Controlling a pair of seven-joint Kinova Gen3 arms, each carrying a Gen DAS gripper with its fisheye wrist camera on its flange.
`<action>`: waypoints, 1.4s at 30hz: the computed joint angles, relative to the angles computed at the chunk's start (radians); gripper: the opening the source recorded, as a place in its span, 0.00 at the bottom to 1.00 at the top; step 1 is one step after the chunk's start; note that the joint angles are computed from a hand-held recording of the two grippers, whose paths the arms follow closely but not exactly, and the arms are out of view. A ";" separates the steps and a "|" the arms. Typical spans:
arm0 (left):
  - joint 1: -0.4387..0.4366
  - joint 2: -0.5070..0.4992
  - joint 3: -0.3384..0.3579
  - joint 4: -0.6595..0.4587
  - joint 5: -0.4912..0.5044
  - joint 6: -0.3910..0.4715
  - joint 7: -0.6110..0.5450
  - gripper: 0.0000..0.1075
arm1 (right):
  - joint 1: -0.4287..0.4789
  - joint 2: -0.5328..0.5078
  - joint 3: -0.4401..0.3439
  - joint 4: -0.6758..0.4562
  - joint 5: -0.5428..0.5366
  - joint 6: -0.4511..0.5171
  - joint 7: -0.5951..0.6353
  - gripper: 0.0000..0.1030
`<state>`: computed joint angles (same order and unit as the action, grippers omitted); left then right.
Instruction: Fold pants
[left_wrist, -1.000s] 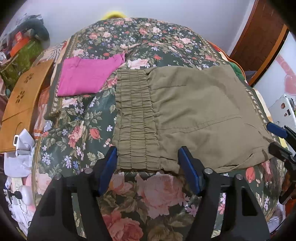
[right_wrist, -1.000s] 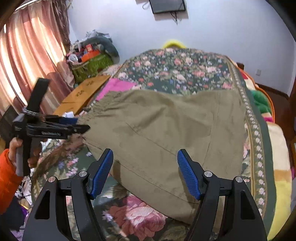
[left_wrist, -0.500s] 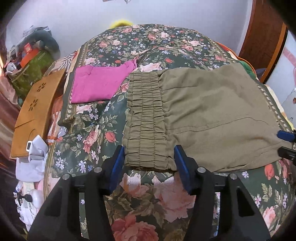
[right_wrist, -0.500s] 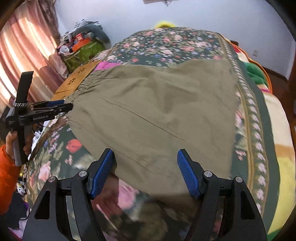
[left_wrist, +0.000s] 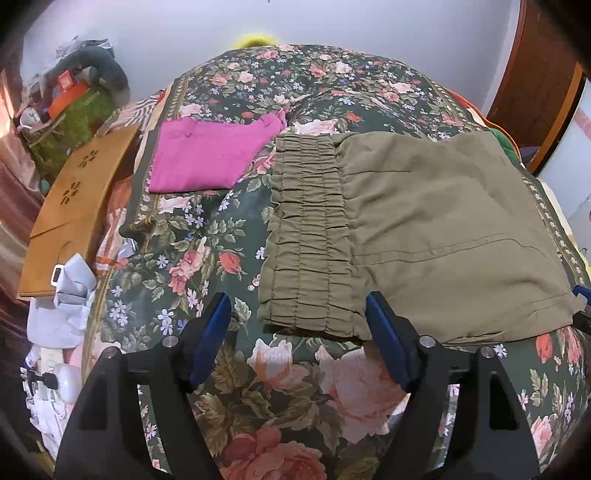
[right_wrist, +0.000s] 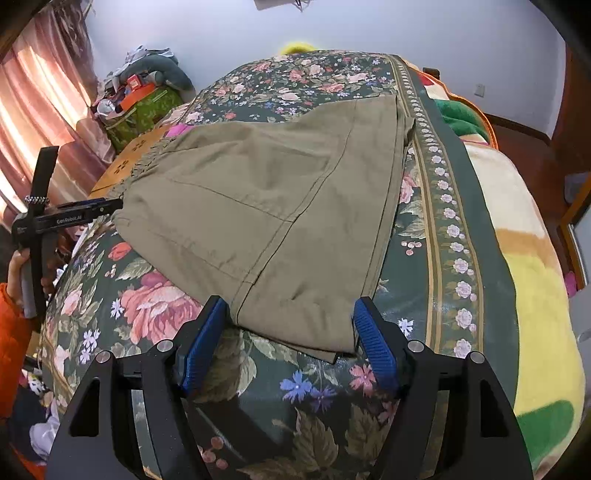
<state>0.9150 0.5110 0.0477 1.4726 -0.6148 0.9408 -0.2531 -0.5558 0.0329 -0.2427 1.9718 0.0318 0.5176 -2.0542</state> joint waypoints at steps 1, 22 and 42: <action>0.001 -0.005 0.000 0.000 0.001 0.003 0.003 0.71 | 0.001 0.003 0.001 -0.007 0.000 0.006 0.004 0.66; -0.054 0.010 -0.008 -0.199 -0.062 0.105 -0.112 0.73 | 0.053 0.052 0.056 -0.158 0.172 -0.018 -0.002 0.66; -0.247 0.203 -0.036 -0.422 0.247 0.074 -0.447 0.74 | 0.140 0.425 0.129 -0.552 0.023 0.080 0.289 0.66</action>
